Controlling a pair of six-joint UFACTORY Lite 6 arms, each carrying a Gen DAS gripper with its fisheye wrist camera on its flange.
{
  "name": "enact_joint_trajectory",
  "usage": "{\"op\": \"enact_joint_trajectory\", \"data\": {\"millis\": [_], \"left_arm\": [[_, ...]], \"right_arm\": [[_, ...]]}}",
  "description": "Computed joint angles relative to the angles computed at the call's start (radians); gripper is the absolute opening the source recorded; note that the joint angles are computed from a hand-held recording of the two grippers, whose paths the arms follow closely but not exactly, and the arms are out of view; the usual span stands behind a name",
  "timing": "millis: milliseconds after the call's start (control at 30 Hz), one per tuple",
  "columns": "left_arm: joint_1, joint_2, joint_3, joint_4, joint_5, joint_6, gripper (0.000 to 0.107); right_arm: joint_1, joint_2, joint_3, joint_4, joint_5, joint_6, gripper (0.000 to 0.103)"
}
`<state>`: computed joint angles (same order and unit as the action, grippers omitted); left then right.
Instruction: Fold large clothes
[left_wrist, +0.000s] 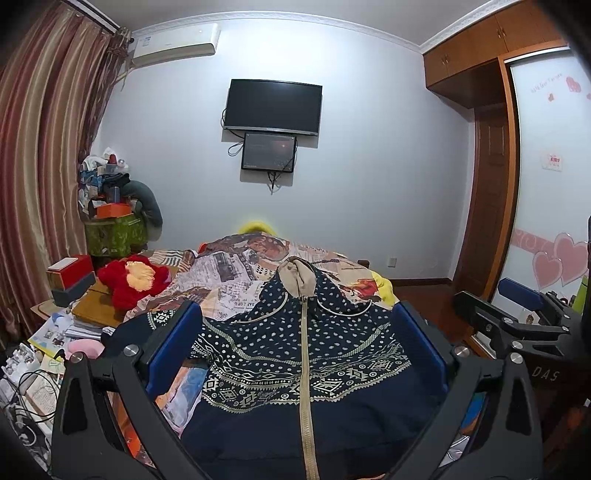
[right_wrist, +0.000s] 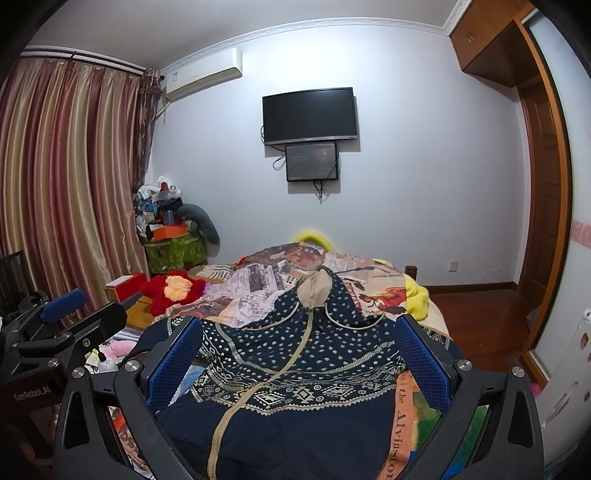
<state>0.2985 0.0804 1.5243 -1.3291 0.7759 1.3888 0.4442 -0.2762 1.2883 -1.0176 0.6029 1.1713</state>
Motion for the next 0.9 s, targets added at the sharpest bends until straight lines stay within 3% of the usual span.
{"op": "enact_joint_trajectory", "data": {"millis": [433, 600, 733, 900], "left_arm": [[0.012, 0.023, 0.022, 0.0, 0.009, -0.007, 0.103], [0.005, 0.08, 0.076, 0.018, -0.011, -0.034, 0.103], [0.005, 0.169, 0.162, 0.039, -0.035, -0.059, 0.103], [0.0, 0.386, 0.43, 0.156, -0.061, -0.207, 0.103]], "right_arm": [[-0.051, 0.009, 0.019, 0.058, -0.04, -0.072, 0.103], [-0.009, 0.094, 0.122, 0.077, 0.009, -0.091, 0.103], [-0.032, 0.159, 0.151, 0.081, -0.028, -0.102, 0.103], [-0.07, 0.314, 0.272, 0.108, -0.064, -0.16, 0.103]]}}
